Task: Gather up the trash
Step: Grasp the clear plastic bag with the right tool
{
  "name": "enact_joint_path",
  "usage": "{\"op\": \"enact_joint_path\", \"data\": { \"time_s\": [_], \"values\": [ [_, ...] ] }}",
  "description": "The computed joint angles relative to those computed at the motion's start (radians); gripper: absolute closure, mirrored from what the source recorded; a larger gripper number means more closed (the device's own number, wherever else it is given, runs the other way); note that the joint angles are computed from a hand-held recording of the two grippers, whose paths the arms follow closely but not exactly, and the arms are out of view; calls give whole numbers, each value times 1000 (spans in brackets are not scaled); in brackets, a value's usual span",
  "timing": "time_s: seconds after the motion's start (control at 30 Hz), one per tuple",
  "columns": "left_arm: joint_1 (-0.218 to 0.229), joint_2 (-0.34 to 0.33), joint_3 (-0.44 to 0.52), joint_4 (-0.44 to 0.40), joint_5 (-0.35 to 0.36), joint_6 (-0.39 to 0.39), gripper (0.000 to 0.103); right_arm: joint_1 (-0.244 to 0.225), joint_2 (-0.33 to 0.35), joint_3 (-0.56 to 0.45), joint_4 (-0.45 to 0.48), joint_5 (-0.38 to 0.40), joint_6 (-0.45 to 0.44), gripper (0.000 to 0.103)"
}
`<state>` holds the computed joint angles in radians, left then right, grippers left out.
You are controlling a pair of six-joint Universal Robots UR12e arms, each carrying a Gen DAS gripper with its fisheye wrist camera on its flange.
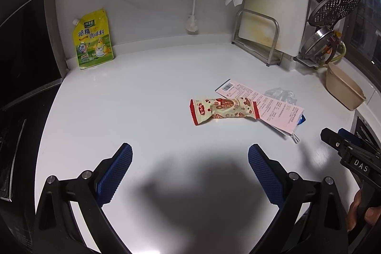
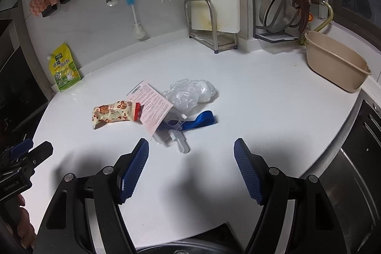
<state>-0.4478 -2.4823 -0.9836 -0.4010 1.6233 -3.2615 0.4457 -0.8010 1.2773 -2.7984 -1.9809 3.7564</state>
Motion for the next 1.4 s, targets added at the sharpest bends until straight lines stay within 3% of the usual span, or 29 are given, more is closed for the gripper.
{"op": "enact_joint_path", "data": {
  "time_s": [0.43,0.8,1.3,1.33,1.4],
  "values": [
    [-1,-57,112,-43,14,2,7,-35,12,-37,36,26,-3,32],
    [1,-97,184,-77,33,-10,7,-54,60,-135,92,65,-45,32],
    [-4,-146,268,-138,31,-1,7,-98,183,-375,357,159,-43,32],
    [-4,-149,274,-142,31,0,7,-99,188,-378,354,165,-45,33],
    [-5,-154,283,-147,34,4,7,-101,191,-382,354,178,-51,51]
  ]
}}
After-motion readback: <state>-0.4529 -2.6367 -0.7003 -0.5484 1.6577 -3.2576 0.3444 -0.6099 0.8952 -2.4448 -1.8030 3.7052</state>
